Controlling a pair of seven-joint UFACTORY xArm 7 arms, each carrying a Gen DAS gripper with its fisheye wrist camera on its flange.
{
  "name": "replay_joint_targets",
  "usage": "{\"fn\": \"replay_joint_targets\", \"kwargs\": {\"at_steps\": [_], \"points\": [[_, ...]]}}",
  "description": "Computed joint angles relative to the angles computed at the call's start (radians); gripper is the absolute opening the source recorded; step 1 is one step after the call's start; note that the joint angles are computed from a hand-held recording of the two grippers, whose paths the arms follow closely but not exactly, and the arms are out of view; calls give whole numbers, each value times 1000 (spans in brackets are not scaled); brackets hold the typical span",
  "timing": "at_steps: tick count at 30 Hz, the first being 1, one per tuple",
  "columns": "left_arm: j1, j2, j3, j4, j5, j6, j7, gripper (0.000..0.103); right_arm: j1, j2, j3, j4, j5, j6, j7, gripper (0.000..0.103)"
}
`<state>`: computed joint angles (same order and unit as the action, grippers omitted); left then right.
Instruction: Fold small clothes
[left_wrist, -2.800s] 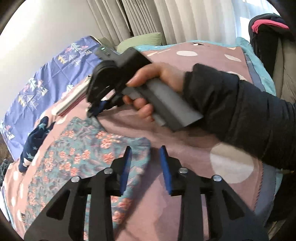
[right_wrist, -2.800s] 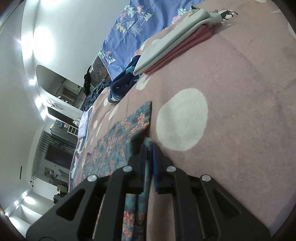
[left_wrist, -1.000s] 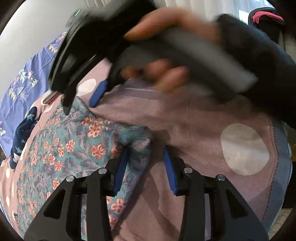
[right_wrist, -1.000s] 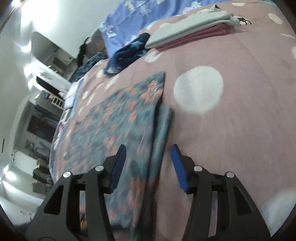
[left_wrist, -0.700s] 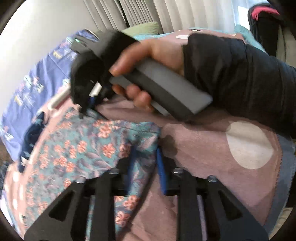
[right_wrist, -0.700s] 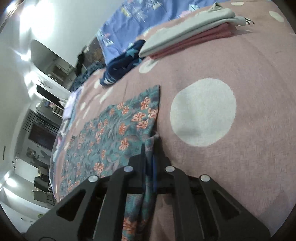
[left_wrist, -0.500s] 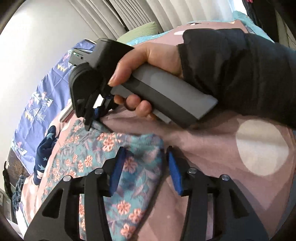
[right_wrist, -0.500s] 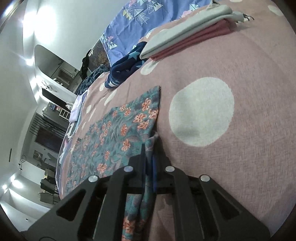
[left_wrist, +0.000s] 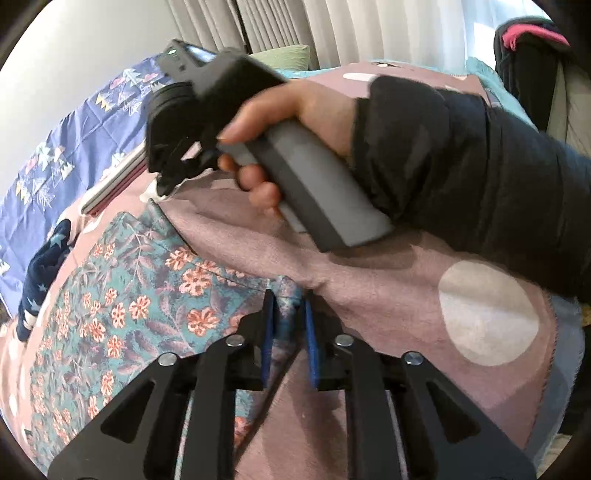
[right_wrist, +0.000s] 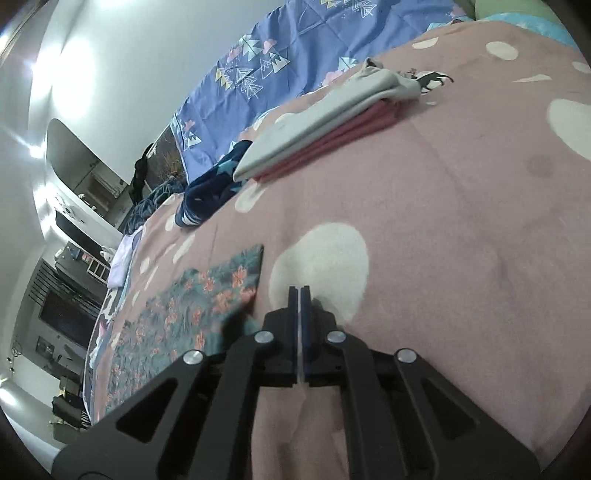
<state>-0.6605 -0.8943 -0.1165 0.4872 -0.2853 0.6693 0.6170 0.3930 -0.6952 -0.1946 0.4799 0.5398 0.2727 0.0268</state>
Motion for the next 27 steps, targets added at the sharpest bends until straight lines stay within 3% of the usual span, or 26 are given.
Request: {"fn": "replay_joint_targets", "kwargs": {"at_steps": [2, 4, 6, 8, 11, 12, 15, 17, 20, 23, 25, 27], "points": [[-13, -28, 38, 10, -34, 52, -10, 27, -5, -73, 13, -39, -3, 12, 6, 4], [-26, -75, 103, 22, -92, 107, -1, 29, 83, -218, -17, -94, 27, 11, -43, 4], [-3, -144, 145, 13, -125, 155, 9, 31, 121, -331, 33, -124, 4, 46, -55, 5], [53, -220, 174, 1, -135, 215, -2, 33, 98, -405, 126, -141, -60, 131, -29, 11], [199, -314, 228, -24, -99, 281, -24, 33, 11, -421, 255, -138, -170, 290, 65, 19], [270, -345, 256, -32, -67, 301, -30, 34, -50, -407, 327, -130, -244, 376, 126, 15], [449, -374, 352, -30, 9, 329, -26, 34, -121, -445, 427, -97, -328, 488, 275, 11], [555, -353, 422, -14, 46, 312, -13, 42, -176, -475, 516, -39, -424, 543, 356, 11], [705, -297, 534, 23, 76, 286, -7, 45, -139, -466, 612, 40, -501, 442, 377, 17], [803, -216, 617, 71, 81, 277, 9, 45, -104, -344, 713, 119, -550, 313, 392, 42], [828, -197, 672, 90, 66, 290, 55, 43, -98, -216, 813, 181, -583, 222, 411, 44], [854, -214, 696, 92, 43, 323, 90, 43, -144, -60, 934, 273, -647, 169, 424, 44]]}}
